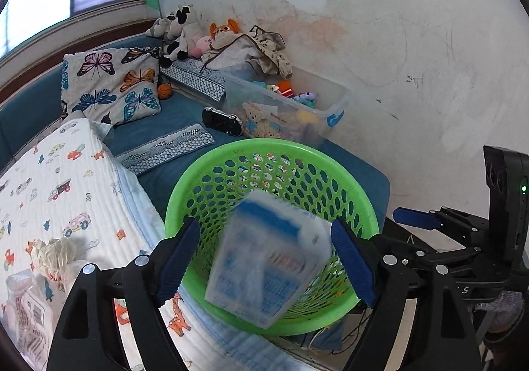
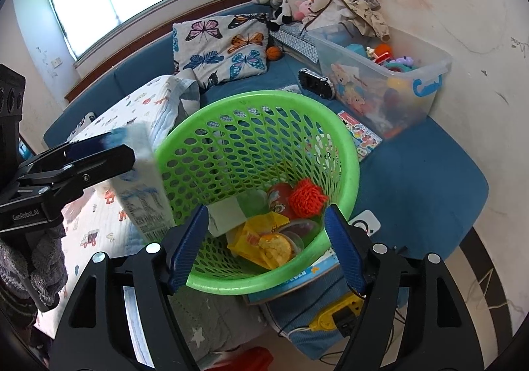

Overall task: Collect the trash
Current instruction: 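Lower the milk carton into the green basket and open the left tool, then move both tools back over the table toward the plastic bag and clear lid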

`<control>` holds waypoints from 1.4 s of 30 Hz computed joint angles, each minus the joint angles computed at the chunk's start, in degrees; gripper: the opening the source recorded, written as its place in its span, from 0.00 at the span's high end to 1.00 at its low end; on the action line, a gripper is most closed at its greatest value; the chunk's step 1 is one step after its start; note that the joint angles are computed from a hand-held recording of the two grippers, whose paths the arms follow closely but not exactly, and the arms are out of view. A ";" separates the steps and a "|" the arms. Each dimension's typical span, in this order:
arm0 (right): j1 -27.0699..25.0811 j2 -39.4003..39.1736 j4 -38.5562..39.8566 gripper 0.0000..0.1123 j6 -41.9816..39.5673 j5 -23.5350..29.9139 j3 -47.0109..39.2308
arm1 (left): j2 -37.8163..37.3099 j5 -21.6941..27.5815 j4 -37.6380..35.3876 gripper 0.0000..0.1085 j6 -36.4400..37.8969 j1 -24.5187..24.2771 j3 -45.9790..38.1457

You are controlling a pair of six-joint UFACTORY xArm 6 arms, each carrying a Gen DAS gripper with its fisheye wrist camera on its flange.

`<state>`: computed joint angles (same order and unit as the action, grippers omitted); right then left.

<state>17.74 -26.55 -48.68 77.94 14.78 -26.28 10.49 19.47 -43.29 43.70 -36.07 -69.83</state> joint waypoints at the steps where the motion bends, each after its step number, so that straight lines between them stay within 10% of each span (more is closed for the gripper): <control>1: 0.18 -0.09 0.19 0.35 -0.13 0.19 -0.09 | -0.30 -0.02 -0.21 0.27 0.01 0.15 0.15; 21: 5.18 3.46 -2.36 0.32 0.95 1.07 -5.27 | -13.40 -7.04 -5.69 0.27 4.40 4.83 13.63; 42: 10.63 18.23 0.60 0.25 -5.74 -2.63 -18.62 | -12.85 -11.16 8.46 0.18 -8.15 25.30 20.99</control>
